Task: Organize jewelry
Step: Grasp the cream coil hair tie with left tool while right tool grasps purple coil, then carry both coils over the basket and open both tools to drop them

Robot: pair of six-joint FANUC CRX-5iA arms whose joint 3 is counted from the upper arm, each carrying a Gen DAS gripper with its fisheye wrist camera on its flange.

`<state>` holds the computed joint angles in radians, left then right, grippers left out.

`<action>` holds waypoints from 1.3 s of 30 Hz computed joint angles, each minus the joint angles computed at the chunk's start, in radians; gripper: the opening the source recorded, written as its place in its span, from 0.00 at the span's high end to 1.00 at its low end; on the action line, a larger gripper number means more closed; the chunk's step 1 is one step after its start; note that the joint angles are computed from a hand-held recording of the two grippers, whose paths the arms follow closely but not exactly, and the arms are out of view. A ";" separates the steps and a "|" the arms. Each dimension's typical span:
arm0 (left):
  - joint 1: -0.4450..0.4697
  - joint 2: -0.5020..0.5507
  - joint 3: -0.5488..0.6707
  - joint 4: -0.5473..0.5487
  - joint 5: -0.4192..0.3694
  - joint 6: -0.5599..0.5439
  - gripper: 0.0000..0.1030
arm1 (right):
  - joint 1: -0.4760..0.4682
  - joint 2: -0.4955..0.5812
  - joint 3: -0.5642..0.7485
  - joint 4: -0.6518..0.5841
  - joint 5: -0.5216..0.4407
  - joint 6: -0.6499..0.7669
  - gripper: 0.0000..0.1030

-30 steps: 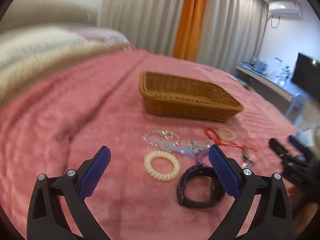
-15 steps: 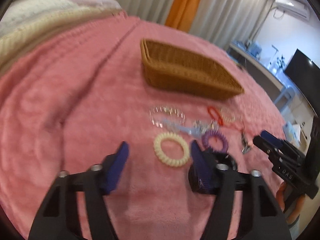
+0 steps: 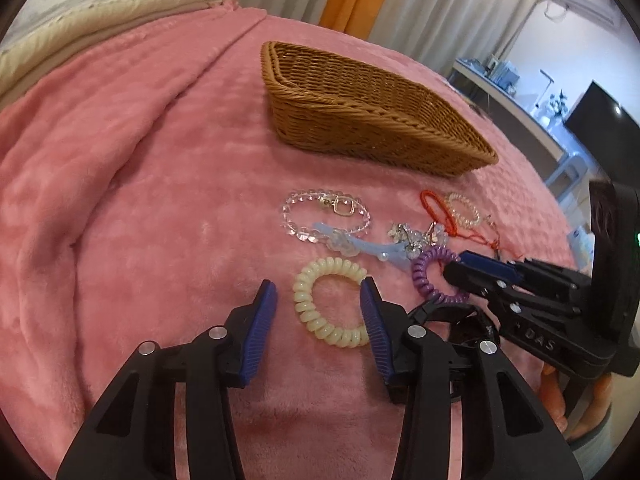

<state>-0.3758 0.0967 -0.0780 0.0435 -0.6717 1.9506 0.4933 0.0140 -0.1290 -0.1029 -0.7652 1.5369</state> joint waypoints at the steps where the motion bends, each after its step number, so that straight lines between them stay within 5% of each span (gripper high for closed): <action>1: -0.009 0.009 0.019 -0.028 -0.018 0.014 0.64 | 0.000 0.001 0.000 -0.005 0.002 0.007 0.86; 7: -0.043 0.032 0.077 -0.133 -0.080 0.071 0.90 | 0.002 -0.020 -0.025 0.006 0.027 0.013 0.90; 20: -0.056 -0.078 0.001 -0.155 0.092 0.101 0.92 | -0.065 -0.143 -0.052 -0.028 0.101 0.014 0.91; 23: -0.084 -0.078 0.074 -0.252 0.073 0.158 0.92 | -0.075 -0.141 -0.024 -0.019 0.120 0.010 0.91; 28: -0.084 -0.003 0.237 -0.305 0.047 0.164 0.92 | -0.094 -0.043 0.100 0.024 0.138 -0.038 0.91; 39: 0.012 0.290 0.515 -0.131 -0.036 0.020 0.92 | -0.123 0.310 0.462 0.088 -0.032 -0.119 0.91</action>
